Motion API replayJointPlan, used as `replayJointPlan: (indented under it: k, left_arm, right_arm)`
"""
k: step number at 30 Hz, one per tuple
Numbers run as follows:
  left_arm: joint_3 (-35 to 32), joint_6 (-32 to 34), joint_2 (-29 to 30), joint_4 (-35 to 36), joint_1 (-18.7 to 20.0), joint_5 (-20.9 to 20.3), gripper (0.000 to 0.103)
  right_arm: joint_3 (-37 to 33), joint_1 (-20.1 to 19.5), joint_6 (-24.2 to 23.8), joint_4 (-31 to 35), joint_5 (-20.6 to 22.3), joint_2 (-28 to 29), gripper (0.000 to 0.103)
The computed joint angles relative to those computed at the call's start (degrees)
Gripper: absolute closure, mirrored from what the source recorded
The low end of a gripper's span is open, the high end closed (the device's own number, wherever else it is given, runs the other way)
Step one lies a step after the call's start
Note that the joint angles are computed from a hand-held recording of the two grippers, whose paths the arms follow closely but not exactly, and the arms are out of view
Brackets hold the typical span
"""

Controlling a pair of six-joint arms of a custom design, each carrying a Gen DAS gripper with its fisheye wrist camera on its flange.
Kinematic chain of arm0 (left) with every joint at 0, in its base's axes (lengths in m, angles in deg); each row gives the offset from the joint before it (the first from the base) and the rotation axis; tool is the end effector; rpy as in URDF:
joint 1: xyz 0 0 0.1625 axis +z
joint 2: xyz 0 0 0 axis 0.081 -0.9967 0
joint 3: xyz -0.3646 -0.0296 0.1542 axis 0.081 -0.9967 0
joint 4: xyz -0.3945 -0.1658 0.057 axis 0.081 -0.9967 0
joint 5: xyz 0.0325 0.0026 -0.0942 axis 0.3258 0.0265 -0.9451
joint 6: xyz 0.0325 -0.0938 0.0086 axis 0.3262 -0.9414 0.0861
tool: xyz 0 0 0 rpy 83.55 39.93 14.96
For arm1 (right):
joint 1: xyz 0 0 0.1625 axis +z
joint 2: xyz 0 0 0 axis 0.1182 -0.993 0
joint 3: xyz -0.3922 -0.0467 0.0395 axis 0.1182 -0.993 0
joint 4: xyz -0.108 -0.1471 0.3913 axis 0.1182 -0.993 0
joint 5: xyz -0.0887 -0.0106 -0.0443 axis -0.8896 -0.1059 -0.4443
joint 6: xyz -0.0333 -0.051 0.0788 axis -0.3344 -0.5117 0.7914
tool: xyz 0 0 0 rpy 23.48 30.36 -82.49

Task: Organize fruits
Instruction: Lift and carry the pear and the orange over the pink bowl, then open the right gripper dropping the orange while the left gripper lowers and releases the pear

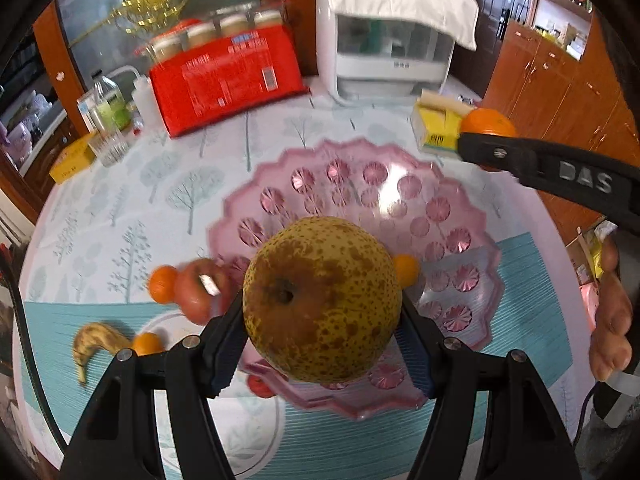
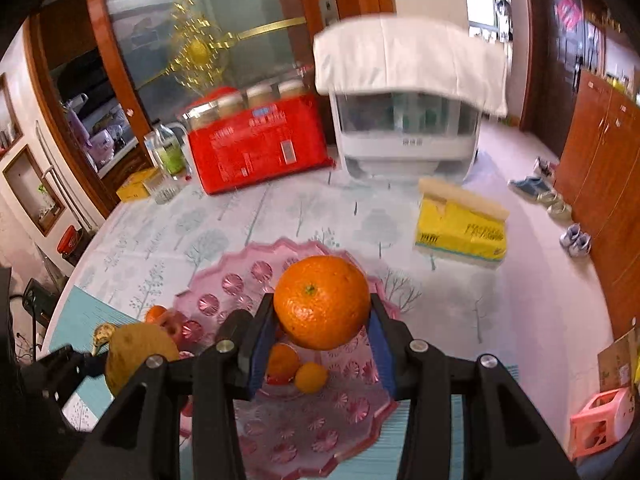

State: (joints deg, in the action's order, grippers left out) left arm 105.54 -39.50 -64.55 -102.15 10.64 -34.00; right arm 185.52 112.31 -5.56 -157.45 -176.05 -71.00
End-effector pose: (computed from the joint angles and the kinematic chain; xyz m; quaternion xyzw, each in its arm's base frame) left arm -0.3075 -0.2897 0.2108 -0.0350 0.8676 -0.2934 0.4000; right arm 0.3325 -0.4066 0.2142 0.3591 -0.8994 0.1601 0.1910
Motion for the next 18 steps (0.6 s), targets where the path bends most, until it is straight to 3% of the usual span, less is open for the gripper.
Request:
replayJointPlan:
  k: [9, 18]
  left_arm:
    - [3.49, 4.22, 3.65, -10.22, 3.85, -1.1, 0.036]
    - [5.48, 5.83, 4.12, -14.76, 6.39, -2.03, 0.036]
  right_arm:
    - [0.11, -3.15, -0.06, 2.77, -1.87, 5.62, 0.059]
    - [-0.88, -3.97, -0.2, 4.56, -3.42, 8.6, 0.058]
